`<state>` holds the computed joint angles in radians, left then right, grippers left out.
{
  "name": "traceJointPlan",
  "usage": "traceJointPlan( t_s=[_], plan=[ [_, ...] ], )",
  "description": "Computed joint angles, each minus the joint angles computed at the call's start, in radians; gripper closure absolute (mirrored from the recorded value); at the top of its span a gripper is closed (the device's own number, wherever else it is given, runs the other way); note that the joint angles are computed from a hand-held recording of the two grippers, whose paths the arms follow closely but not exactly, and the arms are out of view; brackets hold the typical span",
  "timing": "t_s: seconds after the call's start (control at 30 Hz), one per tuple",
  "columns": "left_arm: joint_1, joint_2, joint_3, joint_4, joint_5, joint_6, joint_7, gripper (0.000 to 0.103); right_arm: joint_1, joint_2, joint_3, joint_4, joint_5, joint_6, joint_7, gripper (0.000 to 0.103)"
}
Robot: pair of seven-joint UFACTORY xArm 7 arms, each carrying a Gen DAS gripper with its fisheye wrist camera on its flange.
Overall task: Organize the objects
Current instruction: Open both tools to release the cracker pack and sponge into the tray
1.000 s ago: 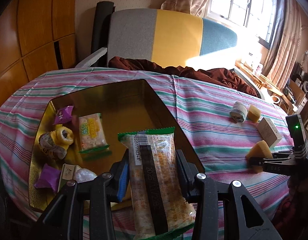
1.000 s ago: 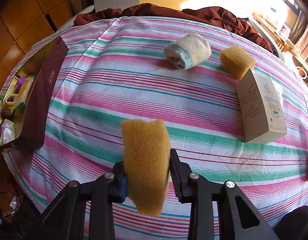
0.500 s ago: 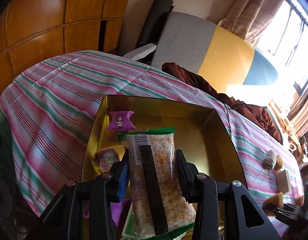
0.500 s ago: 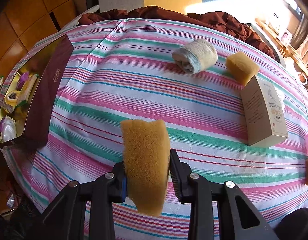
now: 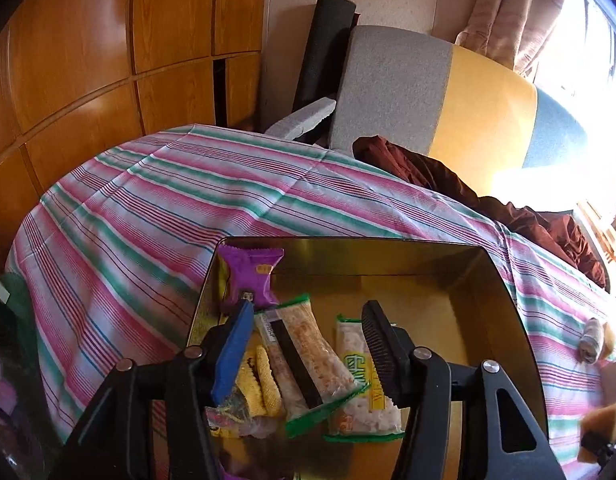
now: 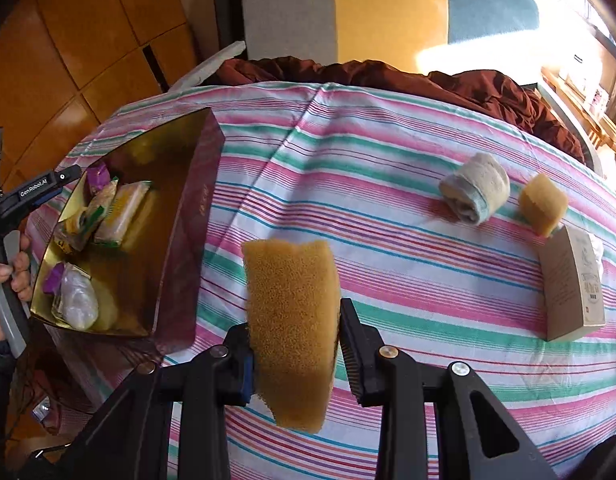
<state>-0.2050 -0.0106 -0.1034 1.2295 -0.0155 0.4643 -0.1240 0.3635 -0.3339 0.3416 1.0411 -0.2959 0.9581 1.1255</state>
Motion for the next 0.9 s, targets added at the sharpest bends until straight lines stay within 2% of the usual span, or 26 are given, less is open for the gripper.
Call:
traceJointPlan(
  t_s=[0.13, 0.57, 0.7, 0.9],
  plan=[
    [0.001, -0.052, 0.004, -0.048, -0.048, -0.003, 0.022, 0.046, 0.008, 0.073, 0.009, 0.070, -0.034, -0.024, -0.014, 0.069],
    [-0.014, -0.229, 0.014, -0.210, -0.102, -0.023, 0.068, 0.046, 0.086, 0.234, -0.012, 0.227, -0.103, -0.103, -0.017, 0.069],
    [-0.013, -0.263, 0.015, -0.241, -0.103, -0.024, 0.067, 0.046, 0.116, 0.307, -0.037, 0.290, -0.089, -0.128, -0.048, 0.069],
    [-0.006, -0.293, 0.023, -0.266, -0.104, -0.018, 0.067, 0.044, 0.174, 0.448, -0.078, 0.421, -0.069, -0.114, -0.096, 0.069]
  ],
)
